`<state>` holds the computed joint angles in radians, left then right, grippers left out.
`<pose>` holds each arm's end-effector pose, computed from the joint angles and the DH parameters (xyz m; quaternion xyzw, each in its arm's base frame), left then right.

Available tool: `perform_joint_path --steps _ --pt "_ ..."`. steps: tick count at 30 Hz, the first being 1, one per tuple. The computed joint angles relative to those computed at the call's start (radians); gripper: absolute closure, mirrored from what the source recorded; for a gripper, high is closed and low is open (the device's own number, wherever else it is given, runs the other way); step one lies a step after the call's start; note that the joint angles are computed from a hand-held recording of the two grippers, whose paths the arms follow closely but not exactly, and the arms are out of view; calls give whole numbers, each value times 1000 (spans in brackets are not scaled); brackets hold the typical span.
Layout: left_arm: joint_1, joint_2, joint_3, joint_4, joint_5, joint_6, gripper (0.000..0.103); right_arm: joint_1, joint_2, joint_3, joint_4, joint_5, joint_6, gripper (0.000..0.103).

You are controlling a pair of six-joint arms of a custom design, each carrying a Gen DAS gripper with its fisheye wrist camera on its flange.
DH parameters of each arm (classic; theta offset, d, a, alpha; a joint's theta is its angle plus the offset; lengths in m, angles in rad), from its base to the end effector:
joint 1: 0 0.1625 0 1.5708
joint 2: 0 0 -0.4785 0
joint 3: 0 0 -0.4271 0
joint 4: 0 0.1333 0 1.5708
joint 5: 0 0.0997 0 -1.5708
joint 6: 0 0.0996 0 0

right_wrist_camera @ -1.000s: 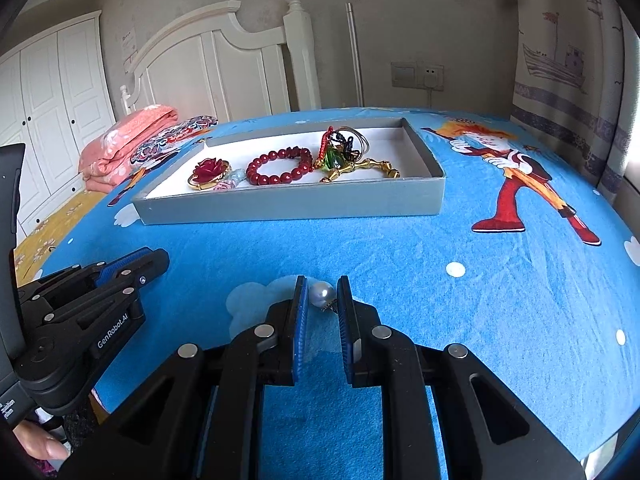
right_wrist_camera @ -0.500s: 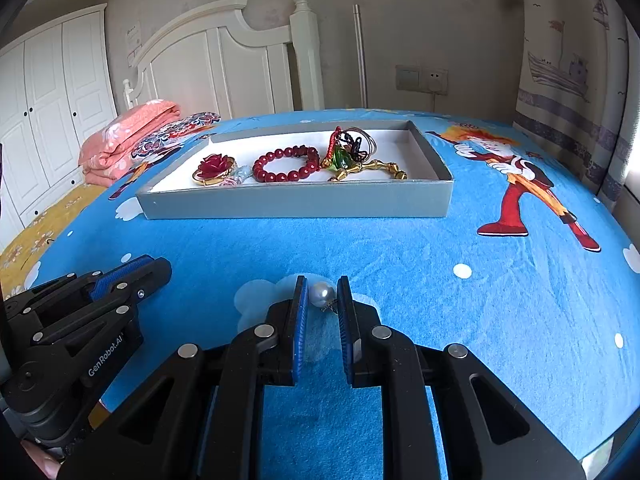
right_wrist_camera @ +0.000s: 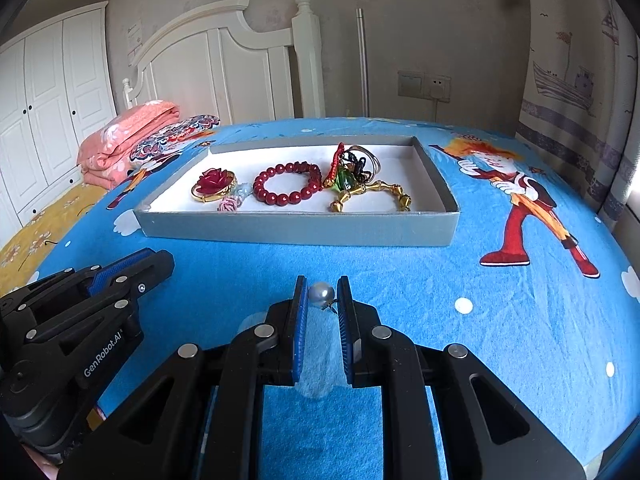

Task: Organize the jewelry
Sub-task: 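Carry both pearl earrings into the tray and open both grippers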

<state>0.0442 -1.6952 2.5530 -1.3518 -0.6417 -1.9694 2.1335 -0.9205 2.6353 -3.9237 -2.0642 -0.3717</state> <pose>-0.2052 -0.2224 0.1982 0.0556 0.7993 -0.4594 0.3834 0.2653 -0.2592 0.1096 0.3463 -0.8566 0.3249 0.2018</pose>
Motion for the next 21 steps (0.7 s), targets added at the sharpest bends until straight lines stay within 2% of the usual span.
perform_joint_path --steps 5,12,21 --pt "36 11 -52 47 63 20 90 23 -46 -55 98 -18 1 88" --pt "125 32 -111 46 152 99 90 31 -47 -130 153 -30 -25 88" --pt "311 39 -163 -155 231 365 90 11 -16 -240 240 -37 -52 88"
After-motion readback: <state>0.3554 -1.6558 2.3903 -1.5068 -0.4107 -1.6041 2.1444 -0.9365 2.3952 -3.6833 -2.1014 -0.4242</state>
